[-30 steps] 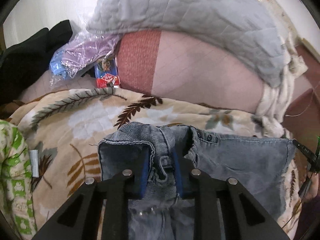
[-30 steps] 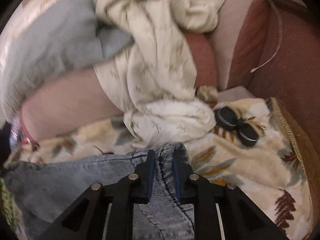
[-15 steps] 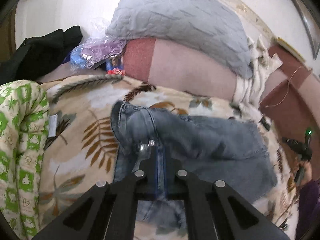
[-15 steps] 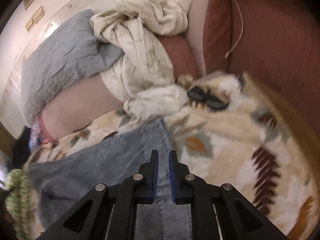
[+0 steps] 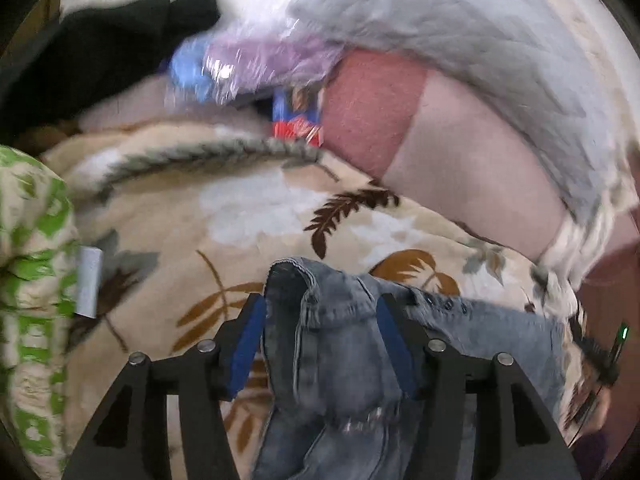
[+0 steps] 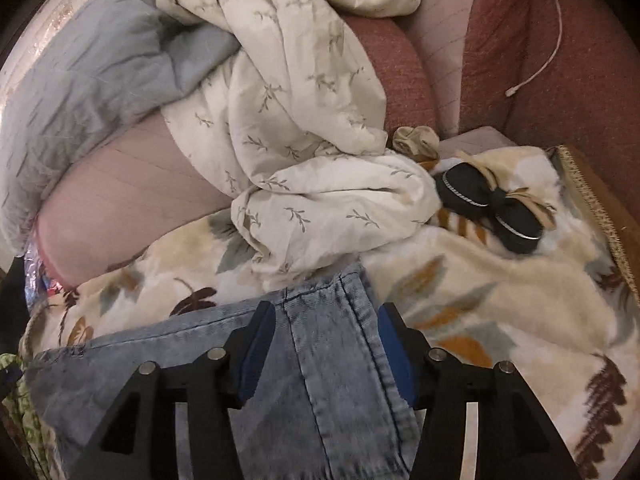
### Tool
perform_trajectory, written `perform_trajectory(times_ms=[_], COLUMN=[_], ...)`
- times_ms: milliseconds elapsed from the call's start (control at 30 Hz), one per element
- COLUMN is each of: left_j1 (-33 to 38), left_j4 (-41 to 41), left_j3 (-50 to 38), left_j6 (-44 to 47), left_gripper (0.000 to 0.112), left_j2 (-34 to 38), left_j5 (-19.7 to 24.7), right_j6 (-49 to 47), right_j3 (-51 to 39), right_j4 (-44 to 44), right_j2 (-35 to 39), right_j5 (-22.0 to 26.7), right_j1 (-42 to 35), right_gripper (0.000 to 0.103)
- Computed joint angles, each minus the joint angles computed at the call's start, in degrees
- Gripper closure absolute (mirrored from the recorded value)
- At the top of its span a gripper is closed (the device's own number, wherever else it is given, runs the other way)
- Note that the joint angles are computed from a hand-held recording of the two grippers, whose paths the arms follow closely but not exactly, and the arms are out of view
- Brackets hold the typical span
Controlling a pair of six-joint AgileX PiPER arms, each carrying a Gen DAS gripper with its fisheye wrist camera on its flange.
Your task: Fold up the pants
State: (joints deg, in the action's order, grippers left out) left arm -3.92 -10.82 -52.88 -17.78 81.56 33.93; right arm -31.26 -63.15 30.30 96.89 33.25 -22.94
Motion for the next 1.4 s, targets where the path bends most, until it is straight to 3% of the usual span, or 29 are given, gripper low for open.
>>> perform_trajectory(times_ms=[100,233,333,433,467,533,633,733,767,833,867,1067,1200,1267,1400], left_j1=[1.8,1.4,0.8,-1.4,-2.8,-5.0,-5.4,-5.6,-5.8,-6.1,-6.0,-4.1,-4.0,-3.9,-3.4], left_j4=[-7.7,-8.3,-8.7,-5.7,-2.4,2.8,4.1,4.6,5.0,5.4,4.8,-3.0,-7.5,-10.1,-12.6], left_j3=[-1.5,-4.1,-5.6,-6.9,-7.9,-8.3,-7.2,-6.8,-6.6,-5.9,-5.4,-3.2,0.2,3.5,13.6], left_j6=[5.2,4.6,3.3,2.2,0.3,-2.8,-2.9,-3.3,-3.5,-3.3,-2.8,2.1,5.9,8.1,9.2], left_gripper=[0.052,0.051,0.054,0.094,0.099,0.106,0.107,0.108,0.108,0.109,0.109,0.110,0.110,0.110,0.110], left_j2=[3.9,8.2,10.7,11.8,12.5,12.8,11.9,11.1,10.5,8.6,7.5,-1.7,-9.7,-16.1,-34.4], left_j5=[0.1,1.1,0.6,0.5,0.9,0.1,-2.3,-3.3,-3.6,-4.5,-5.3,-5.0,-4.5,-4.4,-1.2], right_j6=[-2.5,-4.4,-3.4,-0.1,0.8,2.9,5.6,2.5,2.1,6.7,7.3,-4.2,-14.2,-18.3,-28.3], right_j3=[1.0,-0.8,-2.0,-4.0,-4.9,-7.2,-9.7,-9.2,-9.6,-9.1,-8.4,-5.9,-3.2,-1.4,5.3], right_j4=[0.8,4.9,3.9,-0.5,-1.7,-3.6,-5.4,-2.1,-2.1,-7.3,-8.0,5.0,16.8,21.7,27.8], right_j2=[0.8,2.7,2.9,3.9,4.5,6.4,9.7,11.7,12.6,12.4,11.4,0.7,-10.8,-15.2,-23.7], right_j5=[-2.5,0.1,0.7,0.7,0.7,1.2,1.2,-2.4,-2.1,-3.3,-4.0,1.8,7.4,10.1,20.3], right_j1=[0.3,-1.2,-0.7,0.5,0.7,0.9,1.4,2.1,2.6,4.0,4.2,-1.8,-7.9,-11.0,-22.1], right_gripper=[0.046,0.046,0.038,0.037,0.037,0.036,0.035,0.035,0.047,0.082,0.086,0.087,0.087,0.087,0.087])
